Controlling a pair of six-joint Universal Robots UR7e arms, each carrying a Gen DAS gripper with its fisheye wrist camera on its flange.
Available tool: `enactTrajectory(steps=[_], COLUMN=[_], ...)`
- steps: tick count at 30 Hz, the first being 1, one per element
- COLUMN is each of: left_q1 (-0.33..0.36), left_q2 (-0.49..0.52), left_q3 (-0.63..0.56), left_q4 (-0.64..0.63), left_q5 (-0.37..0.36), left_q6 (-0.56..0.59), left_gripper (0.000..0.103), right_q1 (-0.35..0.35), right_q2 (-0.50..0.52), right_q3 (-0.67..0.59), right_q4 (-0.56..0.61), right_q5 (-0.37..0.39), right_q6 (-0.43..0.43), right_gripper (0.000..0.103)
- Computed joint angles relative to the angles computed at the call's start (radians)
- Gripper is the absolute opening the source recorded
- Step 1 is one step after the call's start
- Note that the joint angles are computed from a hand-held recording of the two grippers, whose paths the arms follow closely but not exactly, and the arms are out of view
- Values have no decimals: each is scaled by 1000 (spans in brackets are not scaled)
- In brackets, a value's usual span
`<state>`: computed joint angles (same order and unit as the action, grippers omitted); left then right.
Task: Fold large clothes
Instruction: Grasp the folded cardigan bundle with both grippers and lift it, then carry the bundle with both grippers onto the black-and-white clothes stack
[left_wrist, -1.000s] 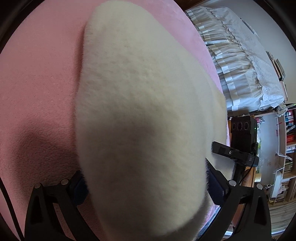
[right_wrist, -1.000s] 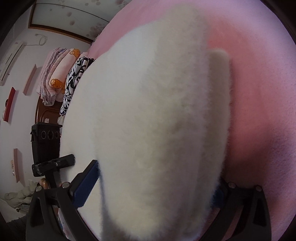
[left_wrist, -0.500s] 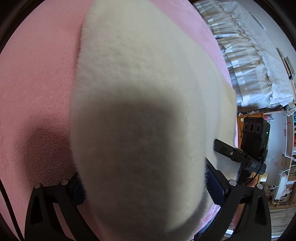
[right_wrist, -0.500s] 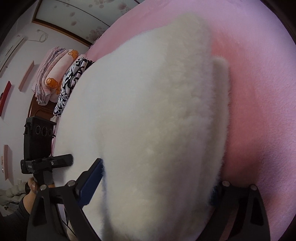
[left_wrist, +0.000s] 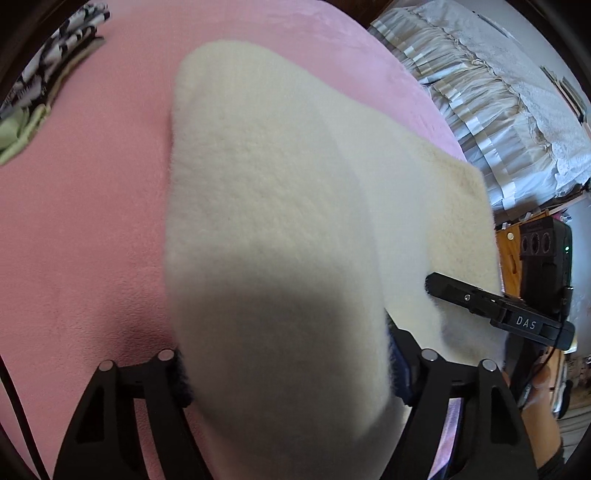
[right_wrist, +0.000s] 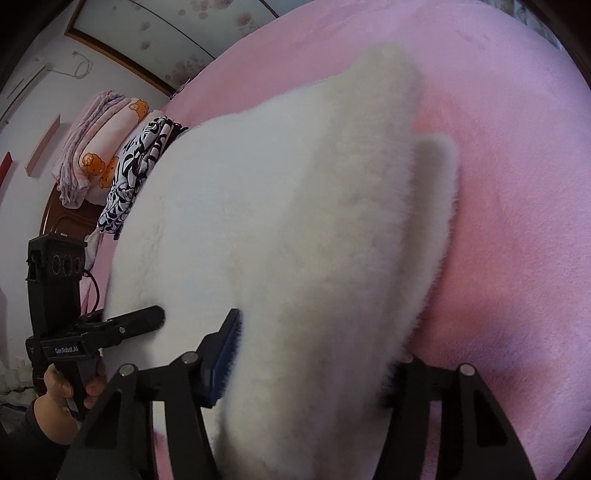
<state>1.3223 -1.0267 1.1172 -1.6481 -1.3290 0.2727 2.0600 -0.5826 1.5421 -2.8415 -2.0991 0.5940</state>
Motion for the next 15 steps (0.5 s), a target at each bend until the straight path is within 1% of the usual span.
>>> enactTrajectory(steps=[2,6,8,12,15], left_q1=[-14,-37,-43,-46,-29], left_q2=[-26,-69,-84,-125,-164], left_q3=[38,77,73,65,43], left_q4=[-45,-93,-82,-38,19], left_q5=[18,50,59,82,96], left_q6=[14,41,47,59,68], left_gripper=[70,68,67,67,67], right_q1=[16,57,84,131,171], right_q2=[2,15,30,55,98], right_q3=[-9,-45,-74,-101,-158], right_q4=[8,61,96,104,140], right_q5=[-30,-86,-106,-105,-104], right_q6=[20,68,90,146,193], right_gripper=[47,43,43,43,42])
